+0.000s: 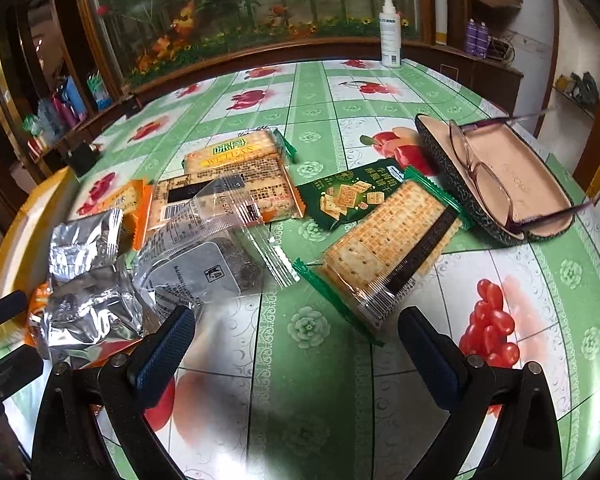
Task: Organize snacks
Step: 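Grasp the silver foil bag with the left gripper while the right grasps an orange bag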
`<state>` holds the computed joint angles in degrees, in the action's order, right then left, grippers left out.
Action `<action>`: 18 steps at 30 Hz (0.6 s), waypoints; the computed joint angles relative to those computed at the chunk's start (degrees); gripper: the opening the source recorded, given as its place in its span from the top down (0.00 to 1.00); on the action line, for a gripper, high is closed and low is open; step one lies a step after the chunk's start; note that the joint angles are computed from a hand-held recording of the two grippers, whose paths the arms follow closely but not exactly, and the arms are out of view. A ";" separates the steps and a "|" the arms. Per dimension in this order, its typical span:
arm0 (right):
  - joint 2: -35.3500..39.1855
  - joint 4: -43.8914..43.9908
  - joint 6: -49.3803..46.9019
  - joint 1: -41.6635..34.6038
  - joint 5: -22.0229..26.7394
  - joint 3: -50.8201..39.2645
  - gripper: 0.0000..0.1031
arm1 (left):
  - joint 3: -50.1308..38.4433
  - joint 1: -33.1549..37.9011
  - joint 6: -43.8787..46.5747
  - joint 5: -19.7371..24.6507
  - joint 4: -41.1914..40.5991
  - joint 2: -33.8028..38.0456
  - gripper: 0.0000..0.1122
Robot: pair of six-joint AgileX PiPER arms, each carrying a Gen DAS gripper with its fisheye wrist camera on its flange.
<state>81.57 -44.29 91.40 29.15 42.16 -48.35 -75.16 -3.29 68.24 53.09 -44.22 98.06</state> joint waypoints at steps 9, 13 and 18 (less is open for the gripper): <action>-4.01 -1.77 6.31 -1.89 -2.55 3.95 0.01 | 1.25 -11.95 -8.82 -13.42 15.07 2.87 0.33; -5.95 -8.64 15.14 -0.60 -4.40 6.75 0.01 | 0.99 -10.65 -7.34 -13.18 11.26 4.23 0.45; -8.55 -12.43 20.18 -2.10 -9.30 9.70 0.01 | 0.97 -5.73 -3.00 -8.30 4.82 2.54 0.46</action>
<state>73.02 -56.72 111.57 27.04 32.86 -38.65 -74.19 -9.02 65.24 44.80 -39.40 100.60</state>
